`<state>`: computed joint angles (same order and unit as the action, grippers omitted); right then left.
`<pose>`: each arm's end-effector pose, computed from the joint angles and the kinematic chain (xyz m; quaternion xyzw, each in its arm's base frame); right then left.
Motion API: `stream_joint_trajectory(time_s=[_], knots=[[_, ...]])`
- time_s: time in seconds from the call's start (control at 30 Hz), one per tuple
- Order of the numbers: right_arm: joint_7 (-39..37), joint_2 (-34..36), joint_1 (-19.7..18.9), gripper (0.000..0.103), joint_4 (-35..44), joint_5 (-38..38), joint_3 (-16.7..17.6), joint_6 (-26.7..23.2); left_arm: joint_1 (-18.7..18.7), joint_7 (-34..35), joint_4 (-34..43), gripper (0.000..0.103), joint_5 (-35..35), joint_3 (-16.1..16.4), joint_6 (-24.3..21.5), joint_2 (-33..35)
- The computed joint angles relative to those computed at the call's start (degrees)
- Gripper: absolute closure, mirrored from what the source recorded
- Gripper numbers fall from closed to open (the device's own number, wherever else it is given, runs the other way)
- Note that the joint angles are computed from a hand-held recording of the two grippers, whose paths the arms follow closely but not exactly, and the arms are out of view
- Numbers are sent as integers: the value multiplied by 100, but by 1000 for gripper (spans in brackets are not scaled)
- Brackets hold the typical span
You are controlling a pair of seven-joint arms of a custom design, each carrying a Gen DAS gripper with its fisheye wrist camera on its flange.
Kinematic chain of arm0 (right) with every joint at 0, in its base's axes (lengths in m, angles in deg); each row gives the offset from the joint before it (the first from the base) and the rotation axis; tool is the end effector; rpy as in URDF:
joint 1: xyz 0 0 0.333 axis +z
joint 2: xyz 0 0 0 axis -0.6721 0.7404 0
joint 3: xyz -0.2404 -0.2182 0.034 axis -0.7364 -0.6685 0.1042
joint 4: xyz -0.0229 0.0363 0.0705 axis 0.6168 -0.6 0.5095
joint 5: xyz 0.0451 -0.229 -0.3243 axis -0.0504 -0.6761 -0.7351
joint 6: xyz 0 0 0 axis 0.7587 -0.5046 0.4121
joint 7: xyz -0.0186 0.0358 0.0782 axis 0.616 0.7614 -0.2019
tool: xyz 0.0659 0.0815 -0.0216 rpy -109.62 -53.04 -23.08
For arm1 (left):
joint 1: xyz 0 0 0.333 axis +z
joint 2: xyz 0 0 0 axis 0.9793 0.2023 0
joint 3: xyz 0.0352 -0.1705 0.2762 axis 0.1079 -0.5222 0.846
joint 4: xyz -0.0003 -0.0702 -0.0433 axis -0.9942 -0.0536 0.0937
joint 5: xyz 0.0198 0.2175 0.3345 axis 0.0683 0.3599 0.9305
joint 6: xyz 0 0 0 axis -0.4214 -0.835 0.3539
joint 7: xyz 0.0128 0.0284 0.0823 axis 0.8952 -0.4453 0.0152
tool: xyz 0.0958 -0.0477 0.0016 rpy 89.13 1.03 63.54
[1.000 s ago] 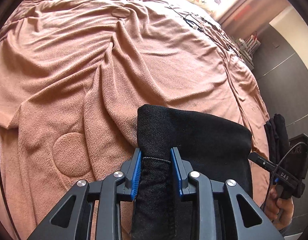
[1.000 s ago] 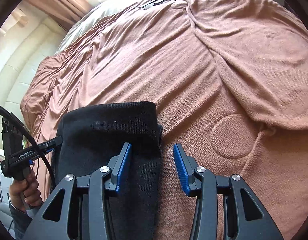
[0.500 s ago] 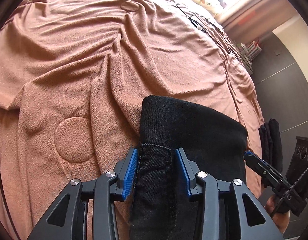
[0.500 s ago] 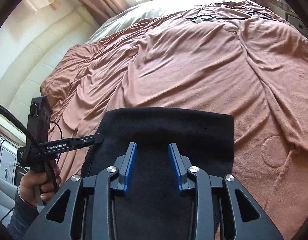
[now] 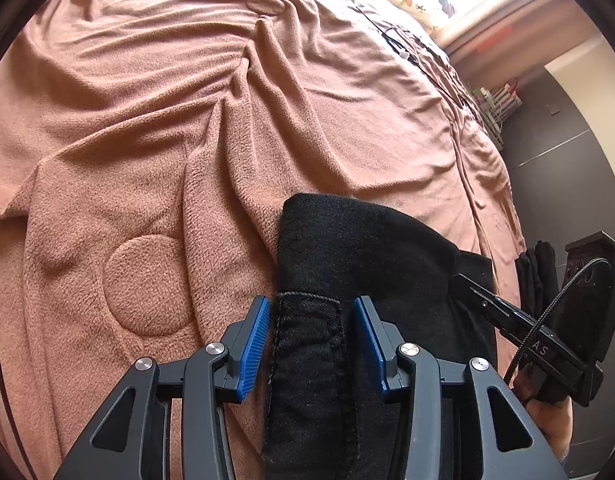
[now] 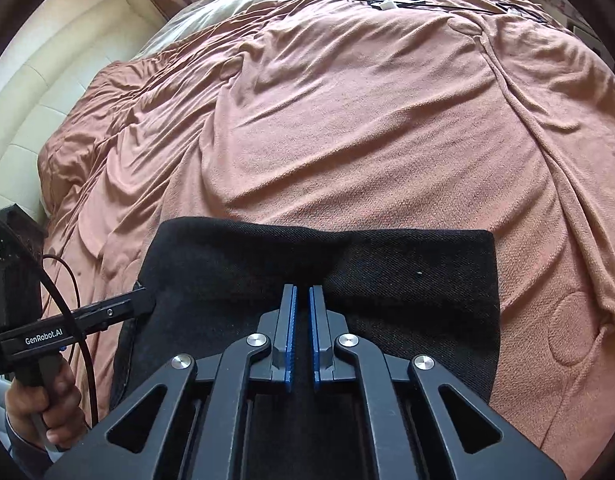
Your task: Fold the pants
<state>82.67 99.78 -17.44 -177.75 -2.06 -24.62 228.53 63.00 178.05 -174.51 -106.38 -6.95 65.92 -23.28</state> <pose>0.5618 0.3452 0.4108 -0.6059 0.7377 -0.0691 0.2897 0.5154 -0.3007 0.3770 0.5965 -0.7396 0.2894 0.1158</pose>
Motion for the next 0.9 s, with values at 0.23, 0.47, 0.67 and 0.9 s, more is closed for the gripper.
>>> stream_joint_trajectory(time_s=[0.23, 0.47, 0.67, 0.9], knots=[[287, 124, 0, 103, -7, -90, -83, 328, -81, -341, 436, 52, 506, 10, 78, 365], [222, -106, -87, 103, -309, 26, -24, 497, -111, -627, 593, 55, 1015, -26, 298, 531], [394, -601, -56, 97, -857, -94, -116, 704, 43, -490, 433, 53, 694, -103, 85, 328], [654, -1160, -152, 58, -1556, -334, -102, 896, 39, -192, 7, 50, 273, -77, -56, -42]])
